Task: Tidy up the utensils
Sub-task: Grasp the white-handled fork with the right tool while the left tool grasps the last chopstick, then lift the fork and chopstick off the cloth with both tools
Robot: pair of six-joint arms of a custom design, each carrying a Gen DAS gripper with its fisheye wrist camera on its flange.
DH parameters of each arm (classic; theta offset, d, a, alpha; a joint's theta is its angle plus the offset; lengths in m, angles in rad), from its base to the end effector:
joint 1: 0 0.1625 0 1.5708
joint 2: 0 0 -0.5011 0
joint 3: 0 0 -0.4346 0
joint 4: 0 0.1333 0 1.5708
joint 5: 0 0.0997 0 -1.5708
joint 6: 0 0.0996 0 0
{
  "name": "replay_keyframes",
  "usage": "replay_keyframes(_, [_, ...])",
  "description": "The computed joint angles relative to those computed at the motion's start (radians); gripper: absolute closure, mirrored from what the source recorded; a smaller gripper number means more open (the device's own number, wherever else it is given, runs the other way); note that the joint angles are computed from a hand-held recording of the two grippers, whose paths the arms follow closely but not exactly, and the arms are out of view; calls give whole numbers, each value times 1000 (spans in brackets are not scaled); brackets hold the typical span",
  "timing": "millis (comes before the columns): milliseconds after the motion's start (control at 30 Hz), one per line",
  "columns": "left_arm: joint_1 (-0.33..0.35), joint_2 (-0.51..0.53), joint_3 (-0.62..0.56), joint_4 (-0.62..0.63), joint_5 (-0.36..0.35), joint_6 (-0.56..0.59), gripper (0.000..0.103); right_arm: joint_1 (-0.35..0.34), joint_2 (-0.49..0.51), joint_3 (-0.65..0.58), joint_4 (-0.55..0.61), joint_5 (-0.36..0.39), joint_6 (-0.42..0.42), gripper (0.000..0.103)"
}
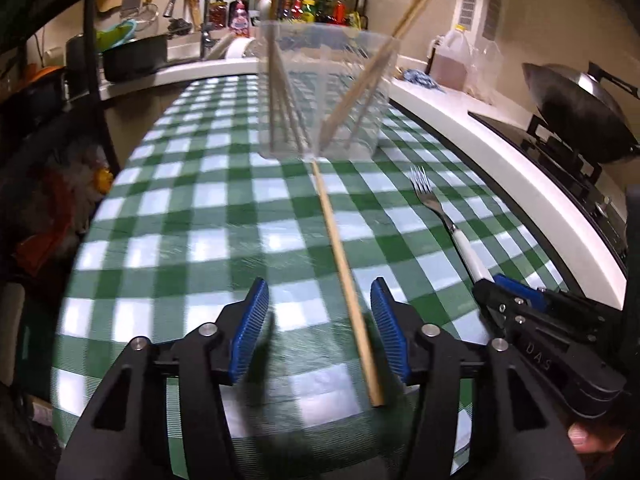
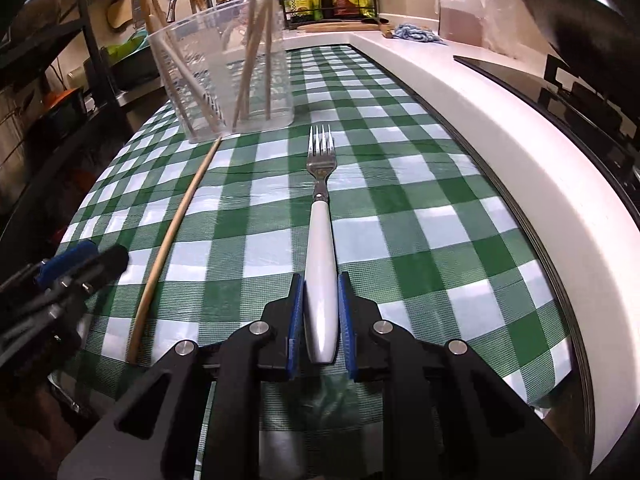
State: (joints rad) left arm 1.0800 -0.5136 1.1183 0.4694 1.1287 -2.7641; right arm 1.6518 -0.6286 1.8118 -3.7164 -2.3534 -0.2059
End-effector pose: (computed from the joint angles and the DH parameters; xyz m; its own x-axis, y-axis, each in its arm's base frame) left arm -0.1980 -0.7437 0.0350 -0.6776 0.5147 -0.5253 0.7144 0.6300 -0.3043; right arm 0.1182 -0.6772 0.0962 -0.7282 0.3919 0.5623 -0.1993 0.6638 -0.7208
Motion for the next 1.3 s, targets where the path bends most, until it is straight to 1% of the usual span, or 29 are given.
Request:
replay_keyframes(233, [-6,27,7,-5,-40,10,50,-5,-7,15,-12,20,-2,85])
replay_keyframes(300, [-9,28,9,-8,-48,22,54,-5,-4,15,-17,19,-5,85])
replay_keyframes(367, [-13,25,17,-24,-69,40,73,-3,-3,14,-19,17,-4,85])
replay_keyframes(400, [-14,24,19,-29,-77,47,77,-3,-2,13,-19,17,-7,85])
replay_keyframes(433, [-14,24,18,-26,-79,47,90,-4,-3,14,-18,18,-9,85])
replay_keyframes(467, [-13,25,15,-22,-82,45,96,-4,-4,14,-16,20,-12,85])
replay_keyframes(533, [-12,23,12,-16,-84,42,96,-5,-7,15,-8,33,-17,85])
replay_keyframes(733, [-7,3,31,-42,-129,27,96,-3,-7,14,10,72,-36,85])
replay_keyframes(833, [3,1,18,-20,-122,-8,96,1,-5,8,26,83,-46,85])
replay_keyframes(933, [8,3,7,-4,-113,-28,96,2,-3,4,31,76,-48,85])
replay_keyframes(1067, [3,5,15,-17,-118,-9,93,1,3,1,18,64,-58,83])
replay_keyframes(1300, [1,4,21,-30,-124,1,93,4,15,-12,0,47,-86,82])
